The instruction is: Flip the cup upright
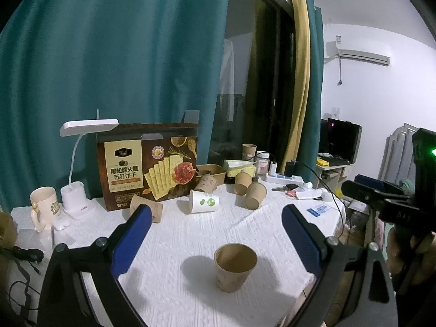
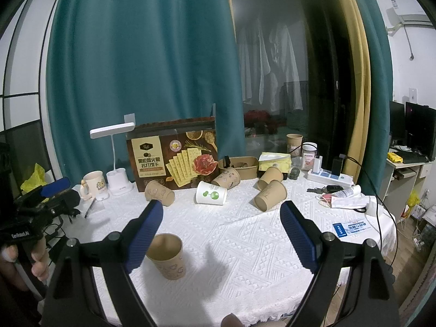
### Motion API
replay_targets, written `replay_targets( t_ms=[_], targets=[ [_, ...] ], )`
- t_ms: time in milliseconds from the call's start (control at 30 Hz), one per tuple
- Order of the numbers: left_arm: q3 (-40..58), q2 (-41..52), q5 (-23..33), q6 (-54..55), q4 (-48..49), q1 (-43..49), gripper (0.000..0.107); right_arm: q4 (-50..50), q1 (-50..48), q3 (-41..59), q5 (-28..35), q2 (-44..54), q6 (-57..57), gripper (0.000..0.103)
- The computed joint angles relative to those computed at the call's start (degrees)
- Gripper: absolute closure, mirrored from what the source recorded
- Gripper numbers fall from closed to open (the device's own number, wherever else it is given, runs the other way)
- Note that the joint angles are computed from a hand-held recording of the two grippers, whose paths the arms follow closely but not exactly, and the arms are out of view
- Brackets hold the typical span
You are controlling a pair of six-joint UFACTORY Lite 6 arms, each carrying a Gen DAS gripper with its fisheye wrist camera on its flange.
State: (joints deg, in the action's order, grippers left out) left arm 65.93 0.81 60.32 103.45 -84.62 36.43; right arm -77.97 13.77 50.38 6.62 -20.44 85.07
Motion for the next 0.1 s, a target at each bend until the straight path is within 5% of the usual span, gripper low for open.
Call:
replay_targets(
  t_ms=[100],
  targets=[
    [0.8,0.8,-0.7,-0.3,-0.9,0.0,0.010,-0.8,-0.1,-0.1,0.0,0.2,0.7,0.017]
  ],
)
